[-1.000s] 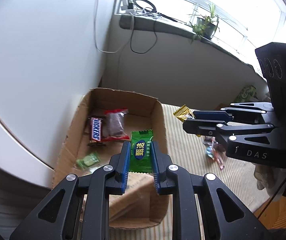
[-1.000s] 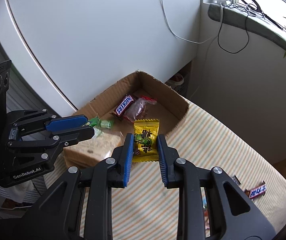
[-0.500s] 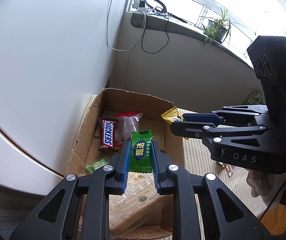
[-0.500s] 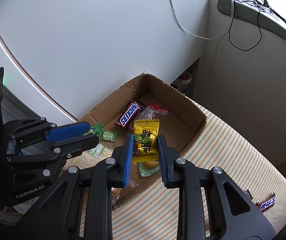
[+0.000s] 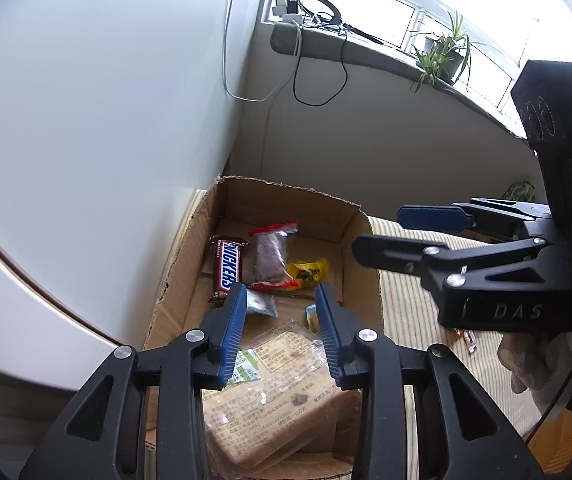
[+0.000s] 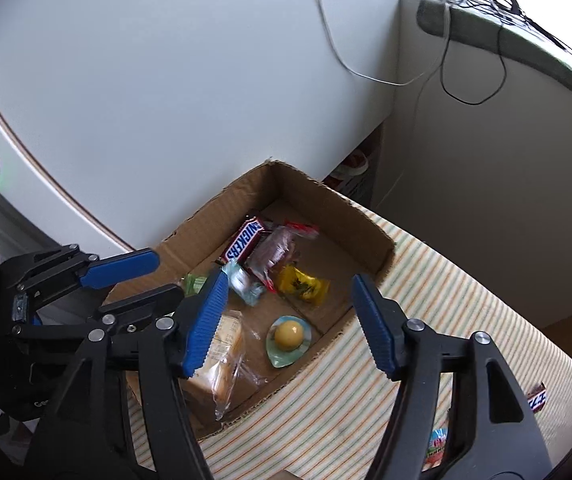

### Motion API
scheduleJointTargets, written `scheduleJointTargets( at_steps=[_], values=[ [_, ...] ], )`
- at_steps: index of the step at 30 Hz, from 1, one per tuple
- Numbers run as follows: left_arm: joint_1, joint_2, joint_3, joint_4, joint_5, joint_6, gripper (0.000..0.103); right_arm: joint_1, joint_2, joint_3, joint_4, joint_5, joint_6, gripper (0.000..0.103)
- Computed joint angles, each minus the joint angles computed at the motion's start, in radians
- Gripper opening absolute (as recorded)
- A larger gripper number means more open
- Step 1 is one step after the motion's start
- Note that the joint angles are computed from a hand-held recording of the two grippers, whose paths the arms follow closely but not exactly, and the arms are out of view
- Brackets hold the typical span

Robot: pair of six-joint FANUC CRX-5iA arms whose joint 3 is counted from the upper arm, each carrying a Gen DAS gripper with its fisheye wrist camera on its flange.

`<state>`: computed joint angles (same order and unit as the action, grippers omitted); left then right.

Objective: Organize snacks
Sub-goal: 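Open both tools to drop the candies into the box and withdraw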

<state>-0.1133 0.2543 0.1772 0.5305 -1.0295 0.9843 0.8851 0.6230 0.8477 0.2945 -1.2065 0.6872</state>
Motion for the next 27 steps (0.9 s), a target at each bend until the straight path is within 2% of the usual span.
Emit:
scheduleJointTargets(
  at_steps=[16, 27],
  values=[
    [-0.022, -0.029, -0.007, -0.009, -0.003, 0.025, 0.035, 0.025, -0.165, -0.253, 0.082, 0.074, -0.123, 0.067],
    [-0.077, -0.044, -0.021, 0.02, -0.006, 0.017, 0.035, 0.057, -0.396, -0.581, 0.18, 0.111, -0.324, 0.067]
  ],
)
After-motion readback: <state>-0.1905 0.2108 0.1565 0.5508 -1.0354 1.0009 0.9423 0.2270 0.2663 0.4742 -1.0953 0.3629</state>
